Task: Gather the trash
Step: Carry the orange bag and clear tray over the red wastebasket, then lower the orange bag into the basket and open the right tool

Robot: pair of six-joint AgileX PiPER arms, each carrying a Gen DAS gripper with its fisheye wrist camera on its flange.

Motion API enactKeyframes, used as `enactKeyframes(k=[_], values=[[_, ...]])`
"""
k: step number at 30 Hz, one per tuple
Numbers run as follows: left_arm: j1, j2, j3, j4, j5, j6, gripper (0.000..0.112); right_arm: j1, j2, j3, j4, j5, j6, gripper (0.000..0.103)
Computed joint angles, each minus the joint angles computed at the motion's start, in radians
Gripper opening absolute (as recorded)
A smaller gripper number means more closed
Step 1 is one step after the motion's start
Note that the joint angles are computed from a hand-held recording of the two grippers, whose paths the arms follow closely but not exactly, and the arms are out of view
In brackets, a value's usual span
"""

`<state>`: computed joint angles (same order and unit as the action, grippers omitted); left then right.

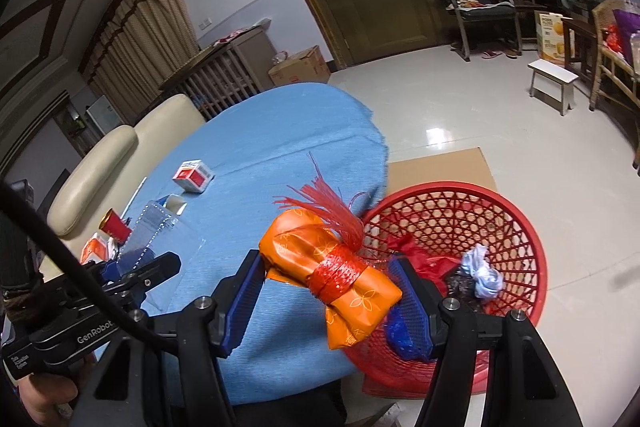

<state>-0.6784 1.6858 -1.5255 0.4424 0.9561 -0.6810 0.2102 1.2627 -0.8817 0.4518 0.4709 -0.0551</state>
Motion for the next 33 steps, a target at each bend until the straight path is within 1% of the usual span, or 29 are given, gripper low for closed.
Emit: enactKeyframes(k=[7, 16, 26, 33], values=[[-0.013, 0.058, -0.056, -0.03, -0.01, 0.032, 0.049, -0.069, 0.001, 0.021, 0.028, 0.011, -0.045, 0.067], [-0.026, 0.125, -0.127, -0.072, -0.019, 0.074, 0.049, -0.141, -0.004, 0.036, 0.019, 0.031, -0.061, 0.067], [-0.035, 0.195, -0.214, -0.121, -0.018, 0.118, 0.049, -0.197, -0.014, 0.031, -0.106, 0.052, 0.018, 0.067], [-0.042, 0.241, -0.273, -0.145, -0.005, 0.146, 0.049, -0.242, 0.01, 0.016, -0.114, 0.058, -0.002, 0.067]])
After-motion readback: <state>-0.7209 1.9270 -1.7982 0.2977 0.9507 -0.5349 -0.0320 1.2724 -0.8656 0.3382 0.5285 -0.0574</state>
